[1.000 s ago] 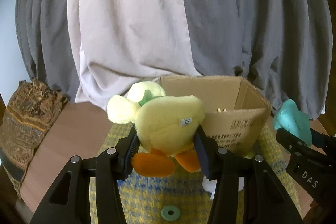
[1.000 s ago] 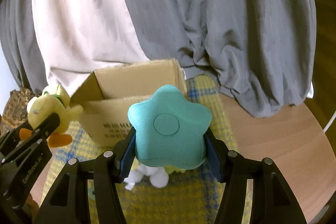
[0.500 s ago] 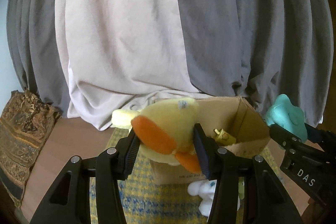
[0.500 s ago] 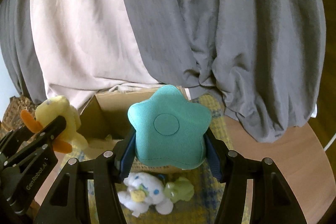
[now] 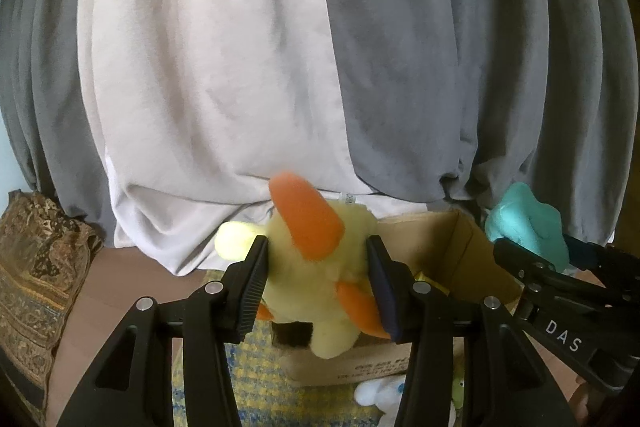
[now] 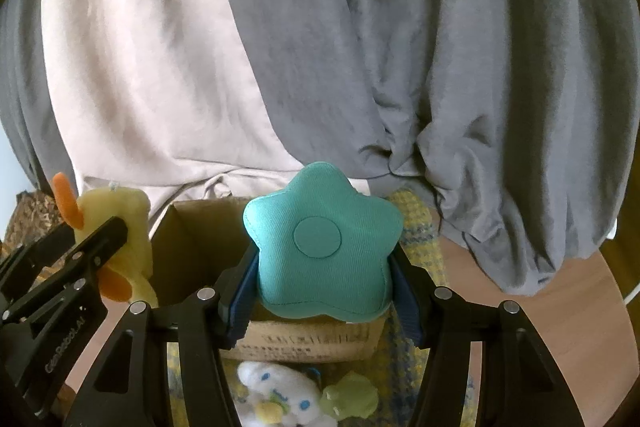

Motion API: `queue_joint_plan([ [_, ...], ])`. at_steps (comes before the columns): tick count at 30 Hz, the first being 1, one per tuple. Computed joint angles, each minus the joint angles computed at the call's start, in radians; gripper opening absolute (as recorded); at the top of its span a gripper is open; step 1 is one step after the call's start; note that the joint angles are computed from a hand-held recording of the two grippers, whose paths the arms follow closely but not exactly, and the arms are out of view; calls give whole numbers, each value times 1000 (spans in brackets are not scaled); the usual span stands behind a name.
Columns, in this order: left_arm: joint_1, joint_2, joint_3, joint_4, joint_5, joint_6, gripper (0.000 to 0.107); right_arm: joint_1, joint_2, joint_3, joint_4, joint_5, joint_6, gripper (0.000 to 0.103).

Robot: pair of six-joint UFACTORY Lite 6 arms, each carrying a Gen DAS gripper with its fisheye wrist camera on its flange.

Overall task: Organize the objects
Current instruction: 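Lift the duck and teal star over the box and release both inside, then withdraw both open tools from the box toward the white plush and frog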

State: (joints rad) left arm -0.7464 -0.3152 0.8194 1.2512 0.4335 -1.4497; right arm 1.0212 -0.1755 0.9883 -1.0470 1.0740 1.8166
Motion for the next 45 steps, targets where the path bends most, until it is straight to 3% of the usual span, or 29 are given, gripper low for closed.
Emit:
queue_joint_plan([
  [8,47,35,66,-55,-50,74,48,-39,26,52,-4,-11,-41,59],
  [18,97,141,126,-133,-127,159,48,-144,57,49,40,-124,-105,60],
  [27,98,163,136,-136,-133,170,50,-190,78,44,62,-201,-134,65],
  [31,111,166,132,-161,-139,186,74,-202,85,51,75,-217,-143,72],
  [32,116,166,132,-171,-141,191,80,-203,82,49,78,-219,-137,78],
  [35,128,154,119,-180,-152,188,85,-201,71,38,78,-217,-116,85],
  [45,107,123,83,-102,-82,97,93,-131,55,20,67,-126,-50,90],
])
